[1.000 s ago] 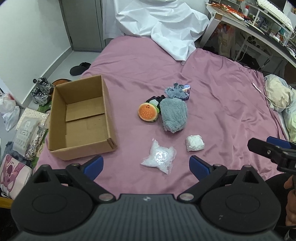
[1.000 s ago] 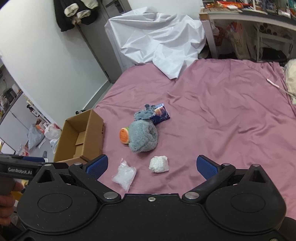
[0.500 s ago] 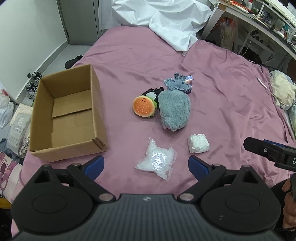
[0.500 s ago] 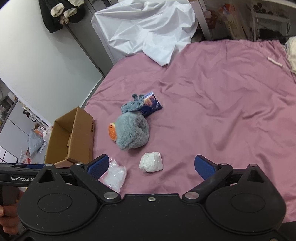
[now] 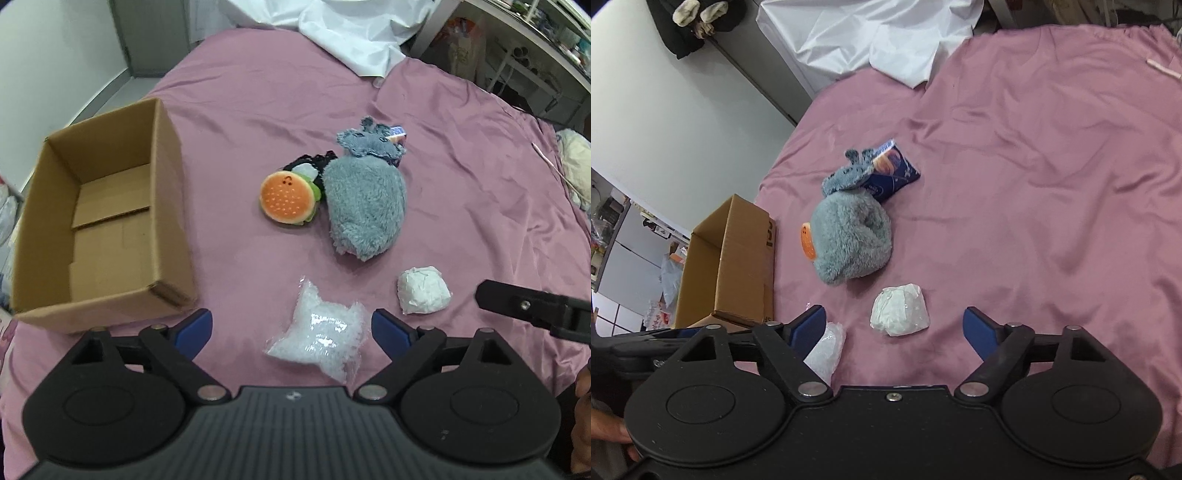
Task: Organize soft objects
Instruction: 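Lower left gripper onto clear plastic bag while right gripper closes on white paper ball, then carry the bag in left gripper while right gripper carries paper ball to box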
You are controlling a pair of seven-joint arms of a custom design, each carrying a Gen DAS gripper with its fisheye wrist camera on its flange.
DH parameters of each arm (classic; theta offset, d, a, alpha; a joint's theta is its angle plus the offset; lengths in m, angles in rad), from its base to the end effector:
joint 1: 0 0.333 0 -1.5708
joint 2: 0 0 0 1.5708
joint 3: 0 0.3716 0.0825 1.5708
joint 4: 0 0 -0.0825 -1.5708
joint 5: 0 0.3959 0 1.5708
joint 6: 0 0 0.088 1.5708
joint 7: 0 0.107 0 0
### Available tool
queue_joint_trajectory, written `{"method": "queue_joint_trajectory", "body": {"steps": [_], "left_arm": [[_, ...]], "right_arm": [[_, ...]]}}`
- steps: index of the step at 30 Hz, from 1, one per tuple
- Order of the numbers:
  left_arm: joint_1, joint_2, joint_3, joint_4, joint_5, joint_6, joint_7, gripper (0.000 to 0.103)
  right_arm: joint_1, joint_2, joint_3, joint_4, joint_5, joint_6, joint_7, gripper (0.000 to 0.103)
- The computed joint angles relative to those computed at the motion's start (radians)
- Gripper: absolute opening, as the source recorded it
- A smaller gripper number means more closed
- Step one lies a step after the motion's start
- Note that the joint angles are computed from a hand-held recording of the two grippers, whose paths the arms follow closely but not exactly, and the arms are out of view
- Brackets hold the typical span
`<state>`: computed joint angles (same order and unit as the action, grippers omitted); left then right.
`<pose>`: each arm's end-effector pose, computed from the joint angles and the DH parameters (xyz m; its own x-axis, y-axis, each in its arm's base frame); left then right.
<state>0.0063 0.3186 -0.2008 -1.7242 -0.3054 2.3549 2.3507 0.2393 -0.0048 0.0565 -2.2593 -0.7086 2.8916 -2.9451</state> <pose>0.6899 -0.1235 0.4834 -0.7037 -0.7092 0.0433 -0.6562 0.6254 -0.4222 0.5295 0.2014 0.4742 -0.5556 -0.6610 -0.5044 -0.5160 0.7498 -0.4142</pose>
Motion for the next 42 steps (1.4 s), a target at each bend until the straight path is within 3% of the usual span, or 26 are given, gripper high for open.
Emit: {"method": "queue_joint_trajectory", "body": {"steps": [5,11,23,25,28,37,42], "left_arm": [[-0.007,0.022,-0.009,-0.01,-0.001,0.017,0.031,0.093],[-0.02,0.054,-0.002,-0.01,0.039,0.023,0.003,0.093],[-0.019,0.08,-0.013,-0.028,0.068,0.054,-0.028,0.093],[-0.02,0.088,-0.011,-0.016,0.068,0.037,-0.05,0.082],[-0.016,0.093,-0.012,-0.009,0.058,0.02,-0.068,0.077],[-0.014,0.07,-0.012,-0.005,0.061,0.011,-0.078,0.059],[-0.01,0.057,-0.009,0.021,0.059,-0.005,-0.072,0.057]], "right_arm": [[0.003,0.041,-0.019,0.006,0.03,0.069,-0.014,0.073],[0.032,0.091,-0.051,0.046,0.053,0.062,-0.059,0.07],[0.085,0.17,-0.094,0.102,0.226,0.069,-0.24,0.061],[0.094,0.177,-0.101,0.106,0.244,0.062,-0.258,0.055],[0.104,0.181,-0.108,0.111,0.265,0.037,-0.277,0.044],[0.141,0.165,-0.151,0.102,0.147,0.051,-0.194,0.042],[0.151,0.149,-0.17,0.107,0.007,0.062,-0.069,0.042]]}}
